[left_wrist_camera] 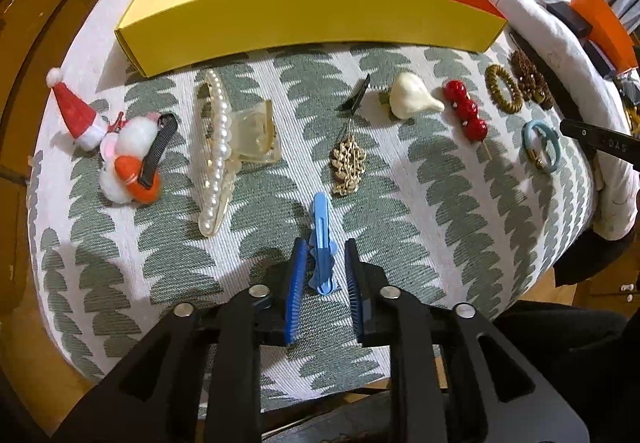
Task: Organize jewelry
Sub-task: 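Carry both items out of the box and release them on the bedspread, then move the left gripper to the silver watch while the right moves to the black bead bracelet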
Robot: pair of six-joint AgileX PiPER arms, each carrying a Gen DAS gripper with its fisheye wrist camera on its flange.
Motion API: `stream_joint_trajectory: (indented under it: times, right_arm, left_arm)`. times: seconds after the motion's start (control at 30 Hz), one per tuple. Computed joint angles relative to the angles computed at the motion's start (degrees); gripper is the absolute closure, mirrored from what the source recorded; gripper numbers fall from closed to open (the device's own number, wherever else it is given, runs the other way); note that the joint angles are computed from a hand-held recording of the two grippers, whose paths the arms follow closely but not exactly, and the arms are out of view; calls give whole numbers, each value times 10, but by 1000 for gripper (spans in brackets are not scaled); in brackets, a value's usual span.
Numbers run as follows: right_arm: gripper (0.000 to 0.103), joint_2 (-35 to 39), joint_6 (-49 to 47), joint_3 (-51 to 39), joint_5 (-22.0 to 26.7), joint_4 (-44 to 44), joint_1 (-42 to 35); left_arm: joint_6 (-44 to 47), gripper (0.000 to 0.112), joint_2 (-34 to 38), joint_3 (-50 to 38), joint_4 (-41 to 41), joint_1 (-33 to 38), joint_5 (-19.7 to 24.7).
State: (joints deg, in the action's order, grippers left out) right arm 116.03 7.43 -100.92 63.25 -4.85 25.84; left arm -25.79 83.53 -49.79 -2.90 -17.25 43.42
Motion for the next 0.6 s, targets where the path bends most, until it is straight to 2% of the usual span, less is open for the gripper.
stream_joint_trajectory:
  times: [0.2, 0.37, 0.43, 0.6]
  right_arm:
    - [64, -22, 5, -5, -22, 10, 5]
    - [63, -4, 7, -60, -17, 20, 24]
    - [63, 6, 3, -88, -13, 26, 33]
    - [63, 25, -6, -132, -22, 45, 41]
  left_arm:
    - [23, 82, -17, -14, -21, 25, 5]
    - [37, 80, -21, -45, -32, 49, 12]
    - [43, 72, -25, -53, -38, 56, 12]
    - [21, 68, -15, -79, -20, 53, 8]
